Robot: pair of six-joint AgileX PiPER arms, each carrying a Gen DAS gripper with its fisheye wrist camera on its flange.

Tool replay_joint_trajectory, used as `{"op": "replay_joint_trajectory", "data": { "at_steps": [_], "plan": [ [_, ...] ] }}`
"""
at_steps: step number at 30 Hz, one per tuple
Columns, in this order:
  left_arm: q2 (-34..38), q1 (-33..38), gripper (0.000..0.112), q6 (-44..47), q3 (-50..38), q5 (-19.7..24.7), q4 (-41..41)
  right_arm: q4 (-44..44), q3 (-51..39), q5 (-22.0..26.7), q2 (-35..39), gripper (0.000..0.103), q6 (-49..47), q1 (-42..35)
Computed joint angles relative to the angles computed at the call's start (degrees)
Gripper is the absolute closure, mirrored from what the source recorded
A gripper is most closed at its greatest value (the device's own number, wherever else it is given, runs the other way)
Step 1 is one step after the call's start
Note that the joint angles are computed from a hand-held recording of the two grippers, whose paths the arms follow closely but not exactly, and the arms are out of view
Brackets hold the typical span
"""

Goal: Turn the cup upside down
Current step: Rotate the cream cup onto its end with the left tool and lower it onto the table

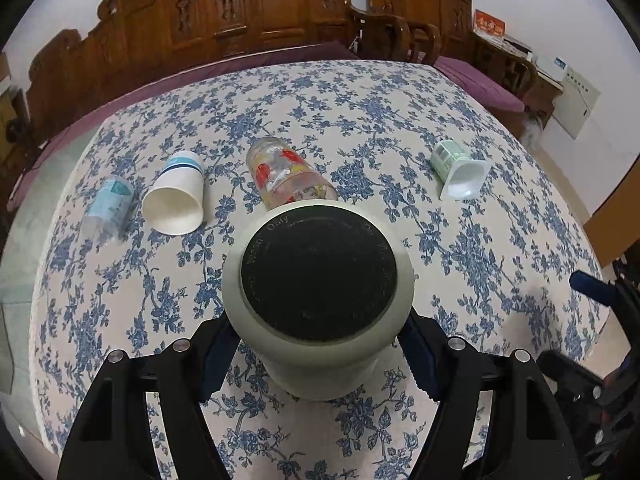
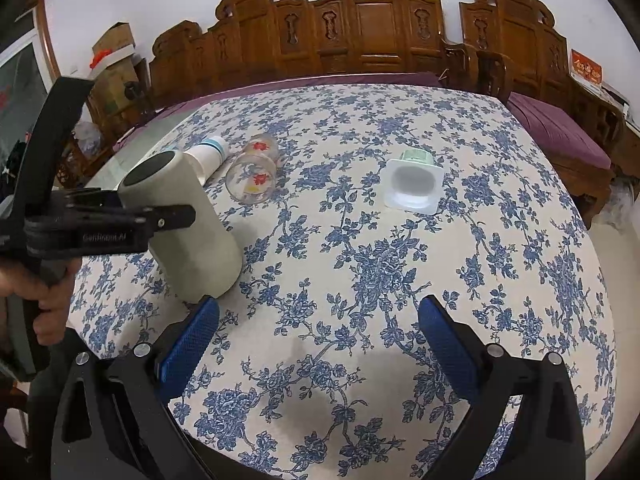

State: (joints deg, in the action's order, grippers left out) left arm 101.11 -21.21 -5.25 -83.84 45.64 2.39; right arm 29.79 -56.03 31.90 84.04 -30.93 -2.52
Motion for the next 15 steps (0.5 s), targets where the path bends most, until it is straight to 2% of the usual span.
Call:
{"op": "replay_joint_trajectory", "data": {
  "at_steps": [7,15],
  "plan": [
    [-2.17,-0.61,0.042,-1.38,4.62,-4.13,1.47,-0.4,0.29,-0.27,0.2,0.003,0.29,0.21],
    [-6.0,-0.98,0.042,-2.16,9.73,-6.15,1.9,-0.66,0.29,-0.55,-0.75,0.003,0.49,0.41]
  ]
}}
